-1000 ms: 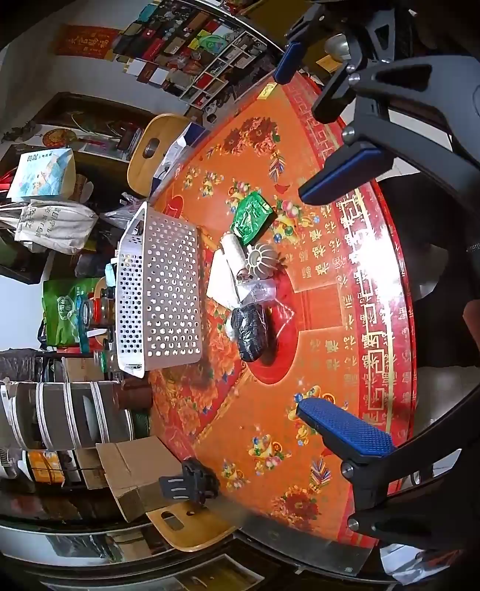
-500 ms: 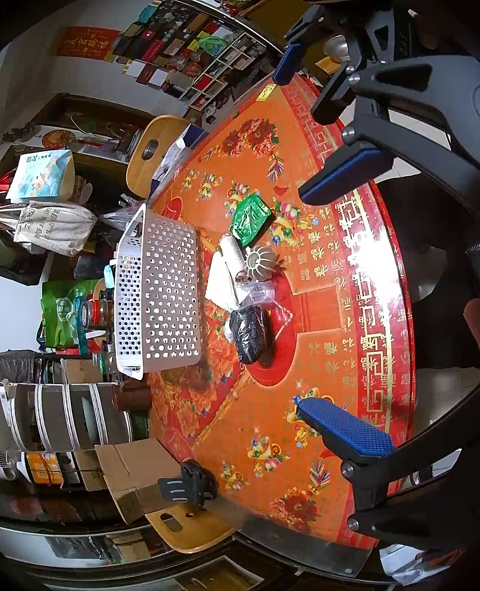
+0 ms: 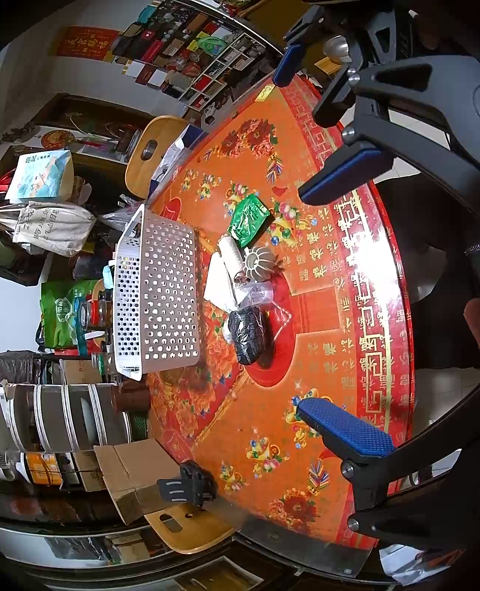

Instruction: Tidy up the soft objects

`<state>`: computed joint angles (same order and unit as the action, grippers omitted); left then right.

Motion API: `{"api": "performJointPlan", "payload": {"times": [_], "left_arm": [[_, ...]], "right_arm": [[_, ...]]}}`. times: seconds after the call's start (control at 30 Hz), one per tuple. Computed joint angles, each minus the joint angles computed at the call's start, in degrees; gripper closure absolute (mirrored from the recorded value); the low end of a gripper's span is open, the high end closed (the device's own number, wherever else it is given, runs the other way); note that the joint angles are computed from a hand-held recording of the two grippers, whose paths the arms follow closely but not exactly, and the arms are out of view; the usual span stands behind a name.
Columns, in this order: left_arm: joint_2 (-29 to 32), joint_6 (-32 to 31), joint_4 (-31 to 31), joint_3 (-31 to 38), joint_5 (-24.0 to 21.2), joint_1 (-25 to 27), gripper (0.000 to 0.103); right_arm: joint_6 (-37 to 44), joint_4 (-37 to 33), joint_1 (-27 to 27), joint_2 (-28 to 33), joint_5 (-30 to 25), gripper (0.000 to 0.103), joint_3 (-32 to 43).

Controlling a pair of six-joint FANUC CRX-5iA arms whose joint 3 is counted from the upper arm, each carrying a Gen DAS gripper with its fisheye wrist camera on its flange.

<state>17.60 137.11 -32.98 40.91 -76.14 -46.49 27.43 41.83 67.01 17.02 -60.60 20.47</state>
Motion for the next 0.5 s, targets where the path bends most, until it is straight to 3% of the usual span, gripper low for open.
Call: {"api": "performJointPlan", "payload": {"times": [0.5], "left_arm": [[-0.08,0.12,0.22,-0.25,0.14,-0.01,0.0]], "right_arm": [[0.2,-0.21,-0.09,-0.04,-0.03,0.0,-0.07]]}}
